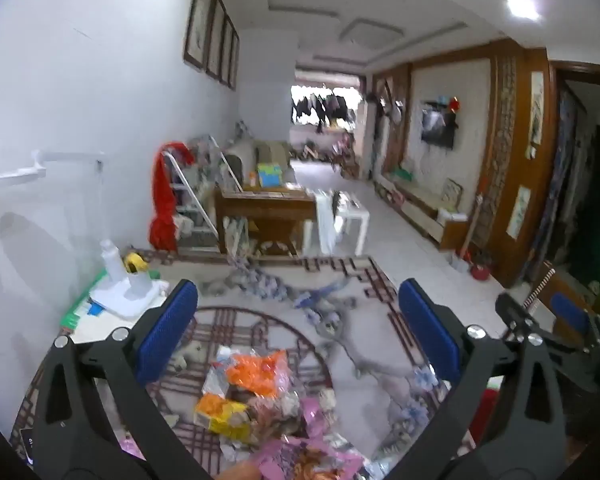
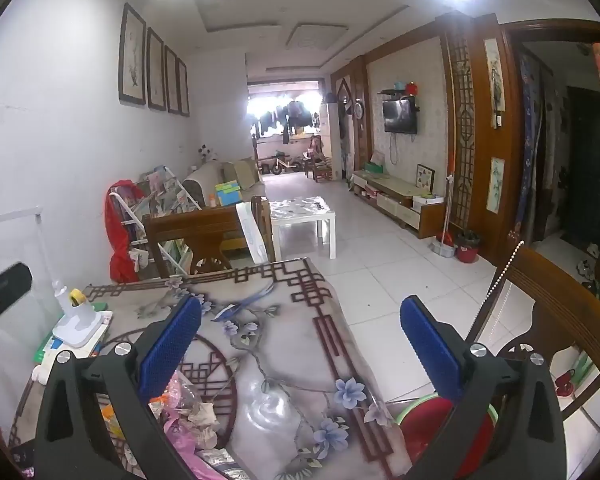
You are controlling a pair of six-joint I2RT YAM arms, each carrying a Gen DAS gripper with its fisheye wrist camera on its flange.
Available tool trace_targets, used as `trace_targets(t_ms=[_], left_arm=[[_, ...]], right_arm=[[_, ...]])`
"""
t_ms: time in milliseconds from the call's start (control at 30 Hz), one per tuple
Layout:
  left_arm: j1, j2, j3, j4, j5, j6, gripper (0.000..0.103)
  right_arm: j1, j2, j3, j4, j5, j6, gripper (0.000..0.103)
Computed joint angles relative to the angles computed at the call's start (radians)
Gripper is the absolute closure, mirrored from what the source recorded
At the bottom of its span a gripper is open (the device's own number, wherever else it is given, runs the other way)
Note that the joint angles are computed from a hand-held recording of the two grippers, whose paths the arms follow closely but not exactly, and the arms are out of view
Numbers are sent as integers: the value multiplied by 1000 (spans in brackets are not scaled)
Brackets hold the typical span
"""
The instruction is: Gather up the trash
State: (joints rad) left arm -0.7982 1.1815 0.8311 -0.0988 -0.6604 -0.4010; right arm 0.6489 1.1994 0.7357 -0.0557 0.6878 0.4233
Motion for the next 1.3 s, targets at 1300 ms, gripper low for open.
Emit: trace_targets(t_ms=[1300], left_arm=[[19,125,128,-181,-8,-34,4]], right_arm=[[-18,-2,7,-35,6,23,7]])
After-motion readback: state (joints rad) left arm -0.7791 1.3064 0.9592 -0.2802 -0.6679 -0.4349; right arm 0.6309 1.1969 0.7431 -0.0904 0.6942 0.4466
